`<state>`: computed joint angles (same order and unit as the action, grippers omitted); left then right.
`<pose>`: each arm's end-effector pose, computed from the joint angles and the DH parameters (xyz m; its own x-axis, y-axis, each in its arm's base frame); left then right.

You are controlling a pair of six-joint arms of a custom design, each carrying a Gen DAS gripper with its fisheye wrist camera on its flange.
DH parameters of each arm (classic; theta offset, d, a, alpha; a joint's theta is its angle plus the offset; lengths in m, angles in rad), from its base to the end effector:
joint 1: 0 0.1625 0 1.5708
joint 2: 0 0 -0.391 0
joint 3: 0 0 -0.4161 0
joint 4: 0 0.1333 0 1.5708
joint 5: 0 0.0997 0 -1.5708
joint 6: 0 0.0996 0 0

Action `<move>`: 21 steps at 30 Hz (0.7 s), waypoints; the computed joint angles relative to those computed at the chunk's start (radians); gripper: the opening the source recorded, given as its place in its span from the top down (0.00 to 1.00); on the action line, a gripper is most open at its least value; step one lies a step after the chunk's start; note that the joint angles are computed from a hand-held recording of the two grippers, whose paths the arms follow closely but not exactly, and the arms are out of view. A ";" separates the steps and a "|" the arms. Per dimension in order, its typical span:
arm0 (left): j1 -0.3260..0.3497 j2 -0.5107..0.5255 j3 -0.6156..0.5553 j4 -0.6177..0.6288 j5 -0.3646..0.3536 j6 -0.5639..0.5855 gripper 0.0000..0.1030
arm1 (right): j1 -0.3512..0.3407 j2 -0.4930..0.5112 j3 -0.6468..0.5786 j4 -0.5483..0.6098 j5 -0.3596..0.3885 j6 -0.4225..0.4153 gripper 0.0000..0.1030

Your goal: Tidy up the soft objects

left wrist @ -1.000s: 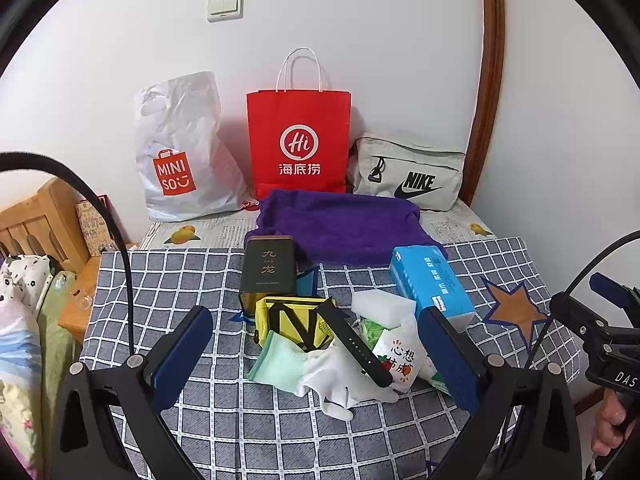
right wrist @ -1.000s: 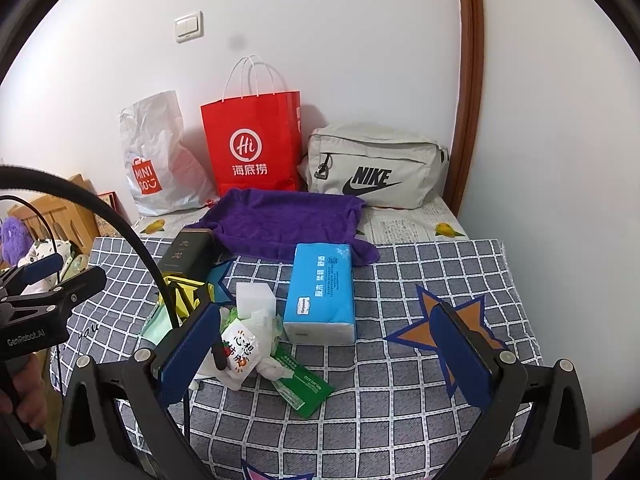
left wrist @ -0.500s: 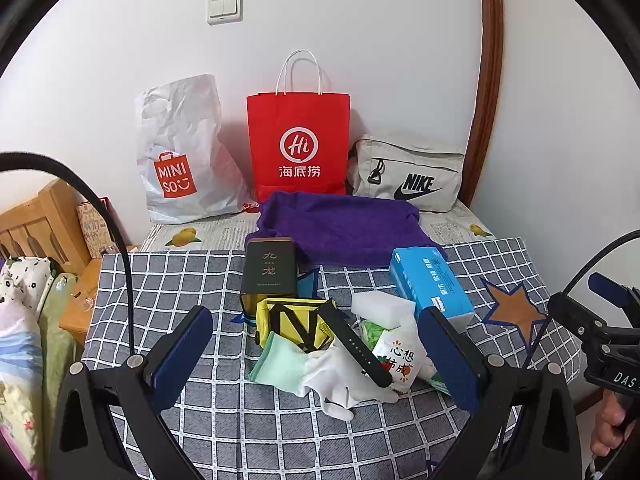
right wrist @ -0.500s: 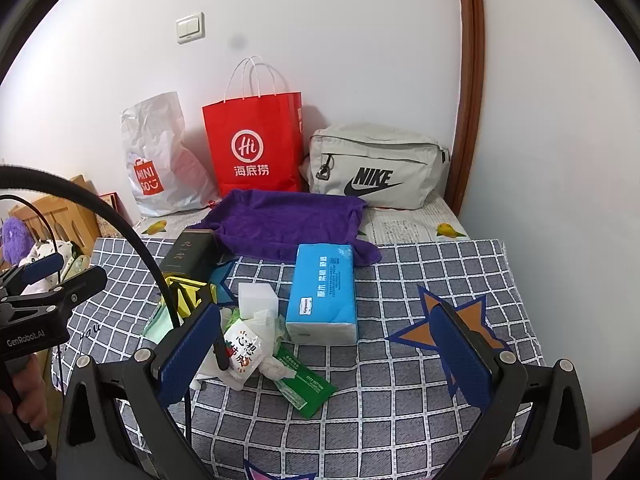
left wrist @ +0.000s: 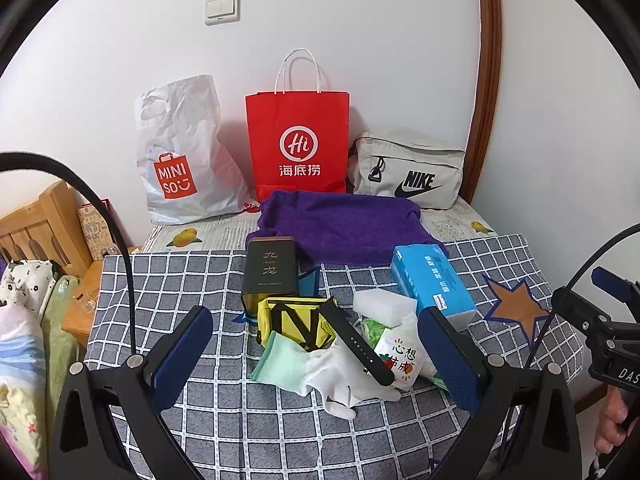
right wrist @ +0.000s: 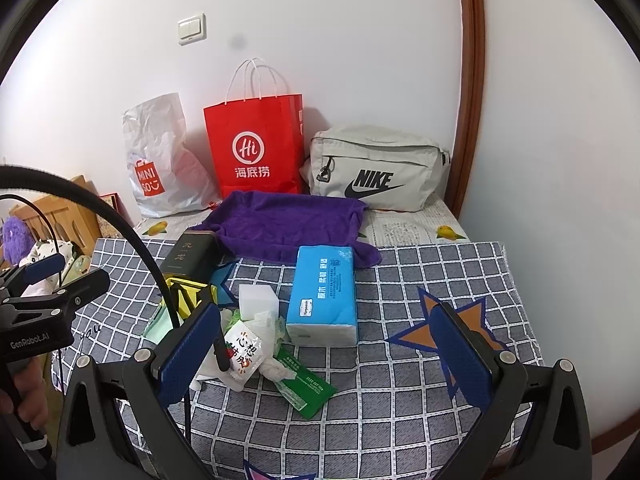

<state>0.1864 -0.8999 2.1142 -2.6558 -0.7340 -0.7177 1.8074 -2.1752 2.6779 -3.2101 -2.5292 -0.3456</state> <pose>-0.4319 -0.2924 -0.0002 -0.6635 0.3884 -0.6395 0.7143 0.5830 -0.3871 0.1057 -0.2176 0.3501 -0.6561 0.4137 0.6312 -0.3410 0.5836 -0.7370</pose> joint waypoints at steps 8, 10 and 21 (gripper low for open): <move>-0.002 0.002 0.002 -0.004 0.001 0.002 0.00 | -0.005 0.004 -0.001 -0.001 -0.005 0.004 0.00; -0.003 0.001 0.003 0.000 0.003 -0.003 0.00 | -0.007 0.000 -0.001 0.003 0.000 0.006 0.00; -0.004 0.002 0.003 -0.006 0.007 0.004 0.00 | -0.012 -0.015 0.002 0.017 0.007 0.010 0.00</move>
<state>0.1828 -0.8979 2.1173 -2.6614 -0.7271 -0.7135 1.7955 -2.1902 2.6801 -3.1927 -2.5222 -0.3354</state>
